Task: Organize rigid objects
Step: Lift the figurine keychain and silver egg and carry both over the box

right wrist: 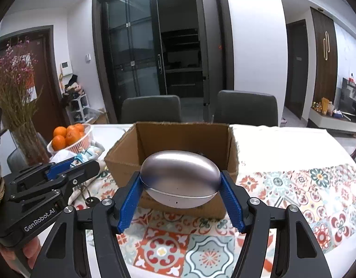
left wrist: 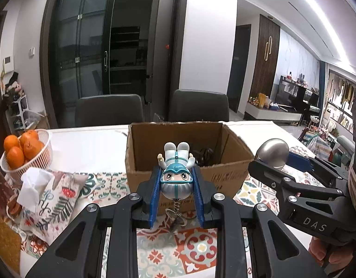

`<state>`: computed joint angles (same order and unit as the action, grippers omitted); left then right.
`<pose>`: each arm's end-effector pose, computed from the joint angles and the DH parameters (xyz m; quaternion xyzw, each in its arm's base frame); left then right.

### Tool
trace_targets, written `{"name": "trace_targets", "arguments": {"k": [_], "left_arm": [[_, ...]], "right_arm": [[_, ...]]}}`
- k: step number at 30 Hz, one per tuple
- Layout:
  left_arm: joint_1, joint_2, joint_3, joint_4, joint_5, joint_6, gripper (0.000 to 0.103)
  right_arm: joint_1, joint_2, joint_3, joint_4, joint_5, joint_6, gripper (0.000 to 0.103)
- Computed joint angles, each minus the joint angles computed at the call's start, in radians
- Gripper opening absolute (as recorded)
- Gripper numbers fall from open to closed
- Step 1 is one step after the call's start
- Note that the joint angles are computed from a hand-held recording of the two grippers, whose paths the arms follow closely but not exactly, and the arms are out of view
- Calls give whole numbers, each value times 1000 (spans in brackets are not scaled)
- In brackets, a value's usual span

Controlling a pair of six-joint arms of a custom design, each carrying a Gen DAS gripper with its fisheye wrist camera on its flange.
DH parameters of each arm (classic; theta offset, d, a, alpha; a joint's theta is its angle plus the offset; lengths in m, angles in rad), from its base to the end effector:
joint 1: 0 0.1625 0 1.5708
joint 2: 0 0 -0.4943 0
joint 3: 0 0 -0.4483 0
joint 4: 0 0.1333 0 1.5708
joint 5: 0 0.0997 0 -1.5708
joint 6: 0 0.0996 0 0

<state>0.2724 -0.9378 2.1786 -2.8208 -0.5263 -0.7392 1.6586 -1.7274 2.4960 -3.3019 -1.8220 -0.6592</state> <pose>-0.4590 -0.3560 0.0878 0.2370 0.8337 -0.4268 0.2582 0.1416 -0.3703 0.3658 0.2669 -0.8400 0.4093 0.2360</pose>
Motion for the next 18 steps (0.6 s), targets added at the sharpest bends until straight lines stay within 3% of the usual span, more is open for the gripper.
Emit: {"name": "trace_targets", "arguments": {"k": [18], "left_arm": [[54,35,-109,-39,19,157,26]], "right_arm": [[47,62,-97,20,-24,24,66]]}}
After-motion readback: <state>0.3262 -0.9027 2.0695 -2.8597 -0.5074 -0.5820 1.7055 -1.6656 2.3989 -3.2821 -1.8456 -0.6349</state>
